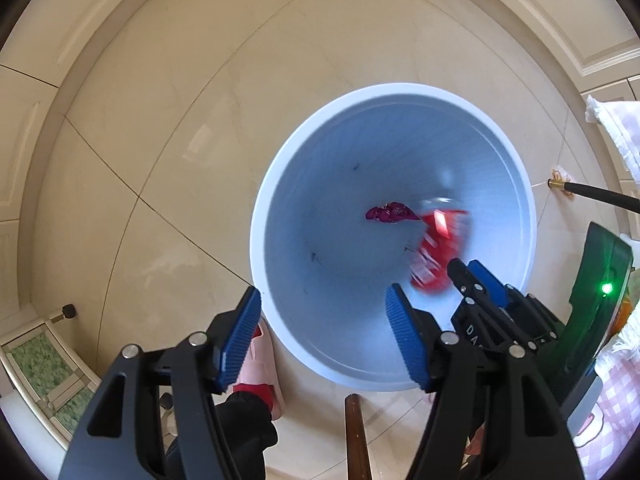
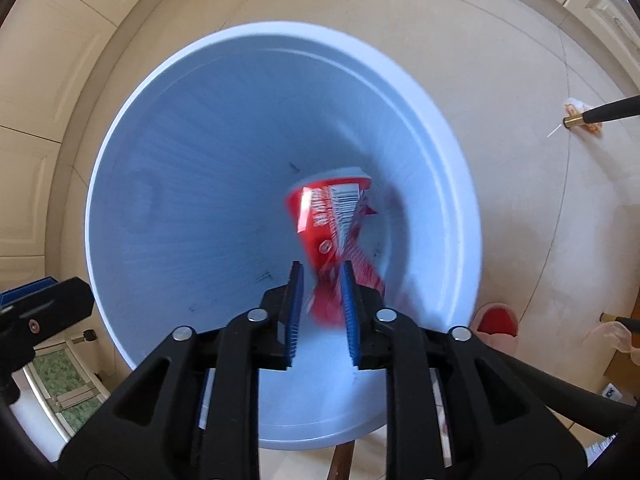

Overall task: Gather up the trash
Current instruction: 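Carry both items over the blue bucket and open both grippers, then return to the table and grasp the orange peel with the left gripper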

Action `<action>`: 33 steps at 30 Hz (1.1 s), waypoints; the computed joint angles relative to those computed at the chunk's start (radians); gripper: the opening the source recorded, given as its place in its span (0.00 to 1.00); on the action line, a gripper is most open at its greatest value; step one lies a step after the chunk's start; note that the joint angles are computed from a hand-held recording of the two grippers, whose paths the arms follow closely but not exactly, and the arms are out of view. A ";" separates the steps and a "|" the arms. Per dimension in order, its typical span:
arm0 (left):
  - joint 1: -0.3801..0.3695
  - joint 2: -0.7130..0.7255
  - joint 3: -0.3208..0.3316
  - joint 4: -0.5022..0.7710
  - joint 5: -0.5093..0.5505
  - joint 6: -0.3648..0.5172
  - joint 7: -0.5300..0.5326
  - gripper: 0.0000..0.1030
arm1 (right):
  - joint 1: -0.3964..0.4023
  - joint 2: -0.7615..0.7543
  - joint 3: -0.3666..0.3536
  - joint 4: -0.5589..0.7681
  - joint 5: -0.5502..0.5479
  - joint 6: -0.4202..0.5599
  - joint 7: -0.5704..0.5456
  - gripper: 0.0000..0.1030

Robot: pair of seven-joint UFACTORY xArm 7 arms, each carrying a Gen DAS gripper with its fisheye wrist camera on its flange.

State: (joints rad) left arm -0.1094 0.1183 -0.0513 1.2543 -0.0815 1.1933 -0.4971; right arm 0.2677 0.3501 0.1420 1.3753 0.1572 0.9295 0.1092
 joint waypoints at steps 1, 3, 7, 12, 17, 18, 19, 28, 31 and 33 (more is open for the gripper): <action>0.001 -0.001 0.000 0.000 0.001 0.002 0.003 0.62 | -0.001 -0.003 0.001 0.000 0.002 -0.002 -0.004 0.23; 0.001 0.006 0.001 0.007 0.001 0.001 0.005 0.62 | -0.001 -0.012 -0.001 -0.006 -0.002 -0.005 -0.006 0.23; 0.000 0.007 0.000 0.011 -0.002 -0.004 0.000 0.62 | -0.011 -0.051 -0.006 -0.026 -0.004 0.008 -0.018 0.23; 0.001 -0.082 -0.001 -0.045 -0.013 -0.049 0.000 0.62 | 0.001 -0.154 -0.003 -0.026 -0.047 0.040 -0.044 0.23; -0.015 -0.269 -0.020 -0.111 0.035 -0.079 -0.028 0.62 | 0.012 -0.301 0.004 -0.026 -0.048 0.084 -0.100 0.25; -0.017 -0.315 -0.027 -0.118 0.052 -0.071 -0.048 0.62 | 0.013 -0.330 0.005 -0.018 -0.035 0.100 -0.108 0.27; -0.018 -0.351 -0.034 -0.120 0.067 -0.057 -0.061 0.62 | 0.014 -0.349 0.005 -0.009 -0.026 0.111 -0.115 0.29; 0.023 -0.620 -0.132 0.081 0.262 0.093 -0.166 0.62 | 0.030 -0.618 -0.007 0.118 0.051 0.152 -0.169 0.47; 0.031 -0.642 -0.183 0.216 0.298 0.086 -0.180 0.67 | 0.014 -0.709 -0.021 0.165 0.033 0.127 -0.183 0.53; 0.033 -0.632 -0.222 0.292 0.310 0.079 -0.189 0.69 | -0.006 -0.766 -0.051 0.186 0.032 0.117 -0.196 0.56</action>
